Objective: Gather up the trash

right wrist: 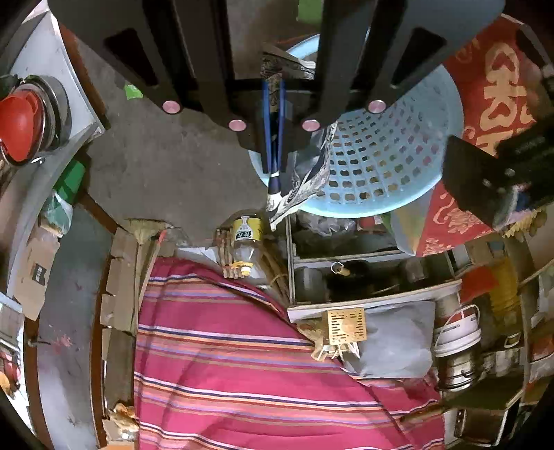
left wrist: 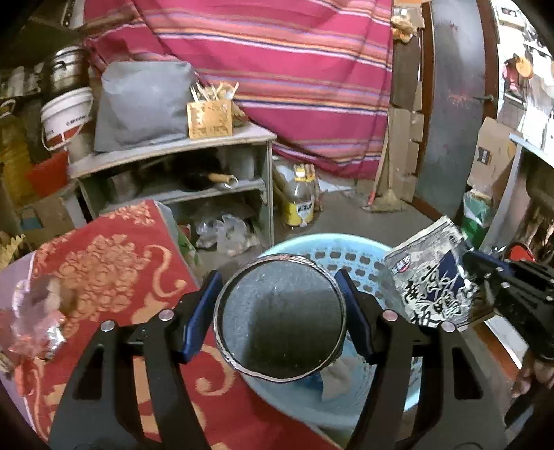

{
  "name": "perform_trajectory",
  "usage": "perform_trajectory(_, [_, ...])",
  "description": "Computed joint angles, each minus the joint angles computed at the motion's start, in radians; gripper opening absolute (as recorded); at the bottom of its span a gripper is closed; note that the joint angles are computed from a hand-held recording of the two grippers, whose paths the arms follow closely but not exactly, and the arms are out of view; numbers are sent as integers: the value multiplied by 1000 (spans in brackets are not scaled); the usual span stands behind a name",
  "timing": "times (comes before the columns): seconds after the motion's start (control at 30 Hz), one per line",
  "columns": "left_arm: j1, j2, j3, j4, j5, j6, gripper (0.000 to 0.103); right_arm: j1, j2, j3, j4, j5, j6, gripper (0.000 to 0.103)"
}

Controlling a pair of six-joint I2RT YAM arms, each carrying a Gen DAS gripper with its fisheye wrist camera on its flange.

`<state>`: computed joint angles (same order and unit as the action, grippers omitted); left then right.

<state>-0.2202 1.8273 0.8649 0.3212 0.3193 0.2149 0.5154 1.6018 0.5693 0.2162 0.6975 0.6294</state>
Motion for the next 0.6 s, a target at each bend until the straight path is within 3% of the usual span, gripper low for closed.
perform_trajectory(0.07, [-4, 27, 20, -7, -3, -4, 68, -2, 0, -3, 4, -3, -3, 3])
perform_trajectory(0.17, [15, 41, 29, -3, 15, -20, 83, -5, 15, 7, 7, -10, -9, 3])
perform_trajectory(0.4, [64, -12, -32, 52, 2, -10, 93, 6, 83, 79, -22, -30, -8, 6])
perform_trajectory(0.57, [139, -40, -63, 58, -2, 16, 95, 50, 161, 192, -136, -4, 15, 7])
perform_trajectory(0.6, [164, -51, -67, 51, 4, 24, 95, 53, 169, 204, -150, -3, 16, 13])
